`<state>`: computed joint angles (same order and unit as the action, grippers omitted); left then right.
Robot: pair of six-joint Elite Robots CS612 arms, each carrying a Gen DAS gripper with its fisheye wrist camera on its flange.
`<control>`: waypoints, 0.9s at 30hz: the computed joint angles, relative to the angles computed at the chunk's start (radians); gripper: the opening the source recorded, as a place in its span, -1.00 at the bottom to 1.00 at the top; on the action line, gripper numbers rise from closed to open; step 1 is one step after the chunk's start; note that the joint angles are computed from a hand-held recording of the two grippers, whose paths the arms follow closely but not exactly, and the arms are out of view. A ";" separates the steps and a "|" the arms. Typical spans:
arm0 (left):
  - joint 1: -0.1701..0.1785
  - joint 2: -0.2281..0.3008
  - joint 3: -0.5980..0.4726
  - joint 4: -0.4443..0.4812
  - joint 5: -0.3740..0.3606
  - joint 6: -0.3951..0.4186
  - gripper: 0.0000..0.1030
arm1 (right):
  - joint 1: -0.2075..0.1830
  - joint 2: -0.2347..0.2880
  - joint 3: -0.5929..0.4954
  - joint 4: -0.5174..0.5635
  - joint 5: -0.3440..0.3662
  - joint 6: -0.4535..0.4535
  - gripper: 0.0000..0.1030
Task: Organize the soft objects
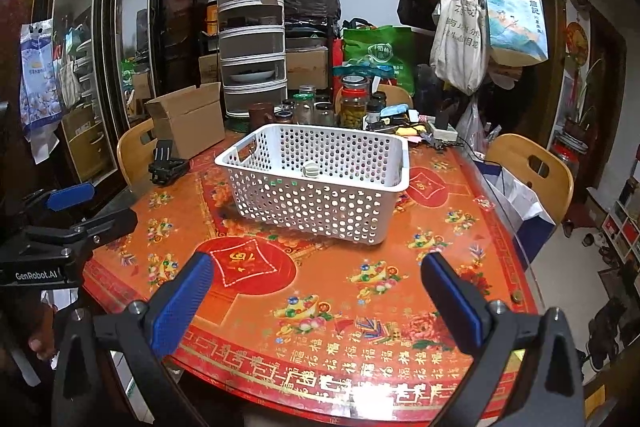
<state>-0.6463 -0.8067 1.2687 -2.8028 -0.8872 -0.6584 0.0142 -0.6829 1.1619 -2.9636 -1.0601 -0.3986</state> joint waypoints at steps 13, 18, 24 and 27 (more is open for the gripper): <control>-0.001 0.001 0.000 0.001 0.000 -0.002 1.00 | -0.002 -0.004 0.005 0.000 0.006 0.003 1.00; -0.001 0.002 0.001 0.000 0.001 -0.002 1.00 | -0.003 -0.003 0.005 -0.004 0.008 0.009 1.00; -0.002 0.001 0.001 0.001 0.001 -0.002 1.00 | -0.001 -0.005 0.008 -0.004 0.007 0.009 1.00; -0.002 0.002 0.000 0.001 0.001 -0.001 1.00 | -0.001 -0.005 0.008 -0.005 0.006 0.011 1.00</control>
